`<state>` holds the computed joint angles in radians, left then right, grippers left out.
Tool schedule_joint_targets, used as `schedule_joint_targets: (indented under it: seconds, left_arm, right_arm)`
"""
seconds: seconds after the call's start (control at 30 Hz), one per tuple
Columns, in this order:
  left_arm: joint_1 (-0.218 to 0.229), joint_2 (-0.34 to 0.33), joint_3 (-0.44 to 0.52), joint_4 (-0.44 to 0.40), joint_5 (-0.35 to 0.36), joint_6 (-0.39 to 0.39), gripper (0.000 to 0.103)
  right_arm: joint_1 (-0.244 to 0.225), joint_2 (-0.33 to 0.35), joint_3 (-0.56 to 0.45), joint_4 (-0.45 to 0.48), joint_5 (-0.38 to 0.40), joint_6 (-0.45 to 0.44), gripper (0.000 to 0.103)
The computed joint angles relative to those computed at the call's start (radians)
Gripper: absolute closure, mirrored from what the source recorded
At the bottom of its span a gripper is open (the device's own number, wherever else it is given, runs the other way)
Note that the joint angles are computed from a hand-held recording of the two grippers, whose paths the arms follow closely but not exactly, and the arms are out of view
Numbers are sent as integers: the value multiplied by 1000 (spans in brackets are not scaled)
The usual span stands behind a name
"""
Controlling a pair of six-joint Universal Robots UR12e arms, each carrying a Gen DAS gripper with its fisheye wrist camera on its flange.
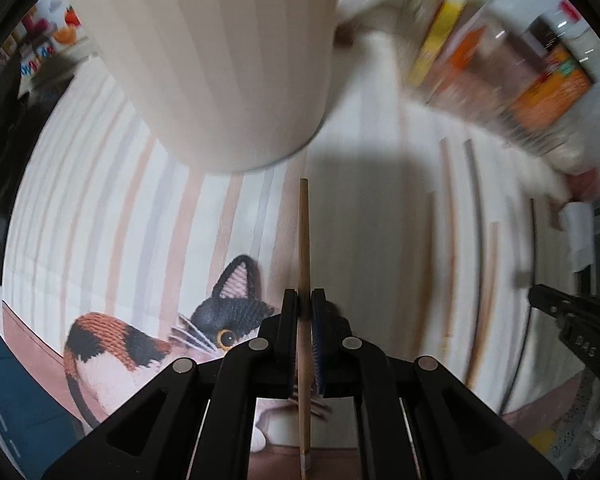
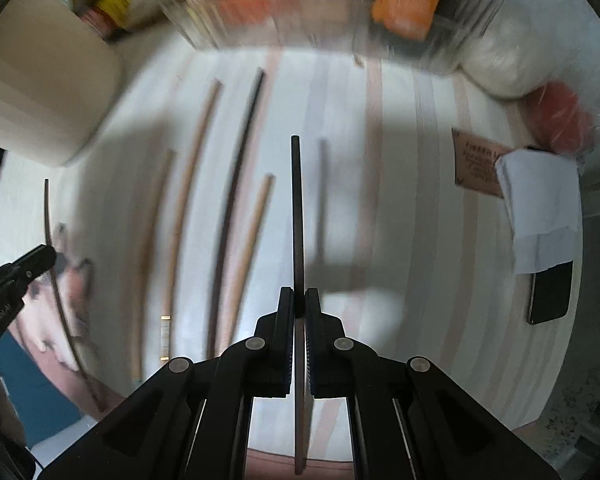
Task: Organize utensils
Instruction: 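Lift both chopsticks and carry them toward the beige holder, then lower both chopsticks into the holder slots and open both tools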
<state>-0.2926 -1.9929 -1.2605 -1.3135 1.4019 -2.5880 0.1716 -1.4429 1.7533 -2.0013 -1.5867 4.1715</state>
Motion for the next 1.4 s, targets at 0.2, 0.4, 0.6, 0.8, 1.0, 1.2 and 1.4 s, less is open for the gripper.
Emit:
schedule_joint_targets:
  seconds: [0.2,0.4,0.6,0.8,1.0,1.2,1.4]
  left_arm:
    - [24,53,-7,48,-103,15,99]
    - [52,78,40,116,-252,-9,99]
    - [63,42,183,133,-389,-60,99]
    - [65,-48,384,157,-431,-142,99]
    - [57,-153,569,103,-375,-167,99]
    - [47,-195,618,55,-307,-163,99]
    - [37,-228,663,-29,-274,-145,99]
  right_arm:
    - [44,-44,-1,-109,-109,19,98]
    - [72,-71,-39,-215,-265,-10,98]
    - [77,-60,-131,-316,-408,-113,98]
    - [54,-15,-255,-415,-438,-261,98]
    - [23,52,-366,-446,-372,-336,98]
    - [-2,114,-432,-420,-268,-358,98]
    - [-14,160,-465,-382,-219,-374,98]
